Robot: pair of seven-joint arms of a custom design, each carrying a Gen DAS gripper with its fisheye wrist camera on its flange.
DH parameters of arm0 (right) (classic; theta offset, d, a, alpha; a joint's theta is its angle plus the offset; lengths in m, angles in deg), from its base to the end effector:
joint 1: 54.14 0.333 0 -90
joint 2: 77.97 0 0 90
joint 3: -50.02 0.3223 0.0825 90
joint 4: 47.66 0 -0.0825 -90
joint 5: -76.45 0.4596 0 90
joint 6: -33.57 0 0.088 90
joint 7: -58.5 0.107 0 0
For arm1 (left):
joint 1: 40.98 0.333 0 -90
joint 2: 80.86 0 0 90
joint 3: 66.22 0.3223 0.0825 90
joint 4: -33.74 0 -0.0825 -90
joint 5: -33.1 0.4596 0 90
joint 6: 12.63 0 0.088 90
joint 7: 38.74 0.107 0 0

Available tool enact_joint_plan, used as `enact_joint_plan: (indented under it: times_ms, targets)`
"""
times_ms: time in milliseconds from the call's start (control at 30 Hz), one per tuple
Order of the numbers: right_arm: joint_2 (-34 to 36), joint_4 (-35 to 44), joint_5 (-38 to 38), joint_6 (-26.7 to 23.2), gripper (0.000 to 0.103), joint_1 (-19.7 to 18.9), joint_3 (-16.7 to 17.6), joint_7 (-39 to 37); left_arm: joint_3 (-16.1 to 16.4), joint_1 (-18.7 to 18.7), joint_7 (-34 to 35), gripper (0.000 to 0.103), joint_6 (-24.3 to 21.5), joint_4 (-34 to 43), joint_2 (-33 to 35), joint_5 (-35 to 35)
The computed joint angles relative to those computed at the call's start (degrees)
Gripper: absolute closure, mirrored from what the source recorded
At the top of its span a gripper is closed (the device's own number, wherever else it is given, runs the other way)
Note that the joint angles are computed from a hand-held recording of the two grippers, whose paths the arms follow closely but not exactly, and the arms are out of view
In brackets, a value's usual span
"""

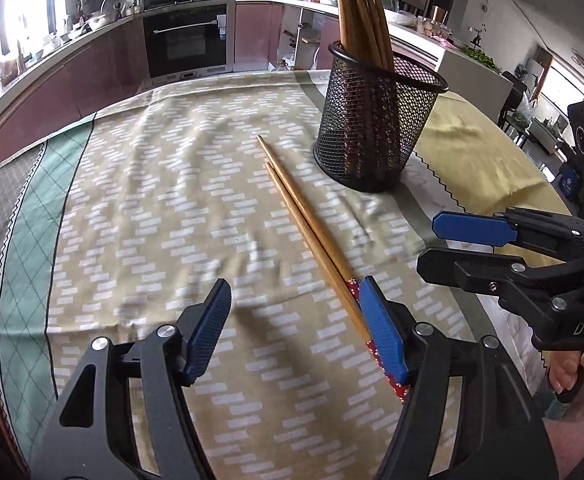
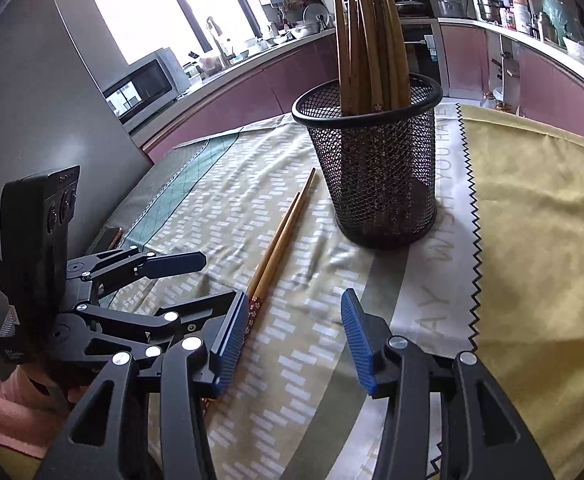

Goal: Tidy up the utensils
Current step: 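Move both tools back toward the last two chopsticks on the cloth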

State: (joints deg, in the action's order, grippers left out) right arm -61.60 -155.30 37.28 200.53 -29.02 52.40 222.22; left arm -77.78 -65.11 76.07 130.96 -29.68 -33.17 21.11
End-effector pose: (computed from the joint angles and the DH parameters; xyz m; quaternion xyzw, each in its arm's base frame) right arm 0.6276 0.3683 0.4011 -0.5811 0.7128 -0.1504 0.3629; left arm 0.7531 -0.4624 0.3657 -0.3503 0.8812 -0.3100 0.0682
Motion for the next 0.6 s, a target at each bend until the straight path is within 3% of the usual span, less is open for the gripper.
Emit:
enact_joint_plan:
  times_ms: [600]
  targets:
    - [1.8, 2.0, 3.9, -0.5, 0.057, -0.8, 1.2, -5.1, 0.5, 0.0, -0.6, 0.046, 0.2, 0.0, 0.0, 1.0]
